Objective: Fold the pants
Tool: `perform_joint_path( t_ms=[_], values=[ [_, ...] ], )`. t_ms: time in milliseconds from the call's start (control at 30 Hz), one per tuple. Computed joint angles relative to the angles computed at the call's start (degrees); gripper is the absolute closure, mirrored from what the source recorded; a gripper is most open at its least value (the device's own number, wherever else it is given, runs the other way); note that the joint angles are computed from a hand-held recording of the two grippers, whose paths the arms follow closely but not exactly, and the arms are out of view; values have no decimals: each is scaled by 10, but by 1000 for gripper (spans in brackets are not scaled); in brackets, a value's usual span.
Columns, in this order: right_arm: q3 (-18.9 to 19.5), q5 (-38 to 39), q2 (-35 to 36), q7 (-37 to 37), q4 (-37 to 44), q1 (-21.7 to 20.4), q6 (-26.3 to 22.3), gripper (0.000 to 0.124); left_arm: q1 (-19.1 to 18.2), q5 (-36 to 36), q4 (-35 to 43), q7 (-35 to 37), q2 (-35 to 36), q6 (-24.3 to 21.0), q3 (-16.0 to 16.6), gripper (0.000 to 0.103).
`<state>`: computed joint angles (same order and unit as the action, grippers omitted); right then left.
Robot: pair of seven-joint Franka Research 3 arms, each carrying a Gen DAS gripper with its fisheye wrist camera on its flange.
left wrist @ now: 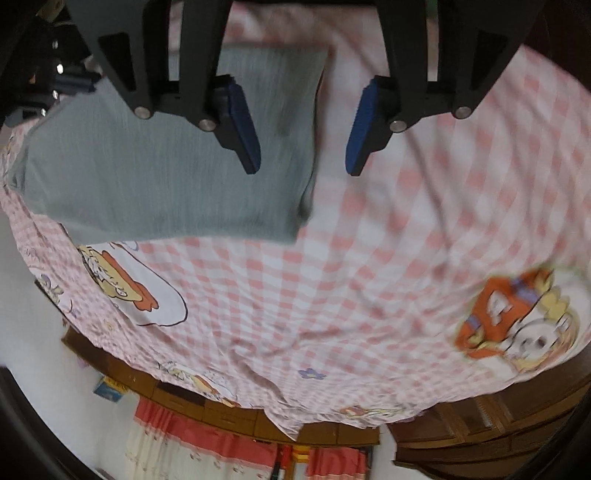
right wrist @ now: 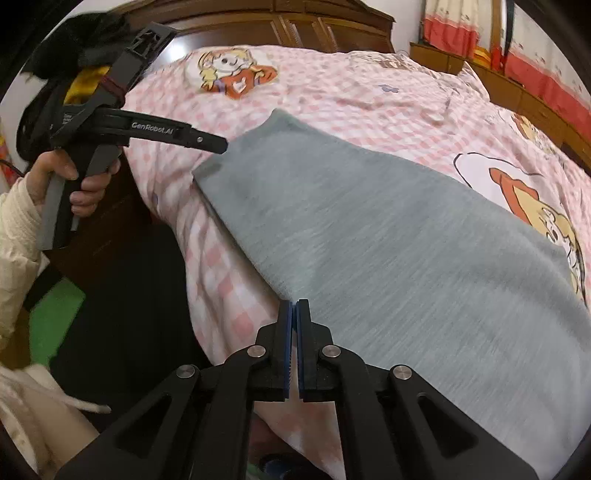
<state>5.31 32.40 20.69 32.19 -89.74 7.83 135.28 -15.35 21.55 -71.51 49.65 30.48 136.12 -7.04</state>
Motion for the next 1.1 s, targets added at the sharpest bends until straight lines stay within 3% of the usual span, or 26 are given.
perform_joint_path(
  t_ms=[133, 400, 467, 567, 667, 767, 900, 1100],
  values=[
    [-5, -21, 12, 13, 2, 7, 4, 121, 1, 5, -94, -52, -52, 33, 2, 50],
    [5, 7, 18, 32, 6, -9, -7, 121, -8, 40, -138, -132, -62, 53, 4, 50],
    [6, 7, -2, 9, -18, -5, 17, 121, -22, 68, -126, -158, -55, 32, 15, 50],
    [-2, -18, 2, 20, -24, 9, 32, 120, -43, 110, -103, -186, -44, -37, 25, 49],
    [0, -1, 17, 52, -6, 1, 11, 118, -39, 121, -123, -199, -59, -40, 18, 49],
    [-1, 17, 6, 58, -4, -13, -4, 106, -41, 136, -124, -203, -66, -47, 13, 50],
    [-32, 3, -38, 107, -56, -17, 89, 81, -47, 153, -97, -195, -58, -41, 7, 50],
    [-114, -125, -58, 343, -81, -36, 175, 76, -65, 131, 1, -138, 9, -70, 0, 50]
  ],
)
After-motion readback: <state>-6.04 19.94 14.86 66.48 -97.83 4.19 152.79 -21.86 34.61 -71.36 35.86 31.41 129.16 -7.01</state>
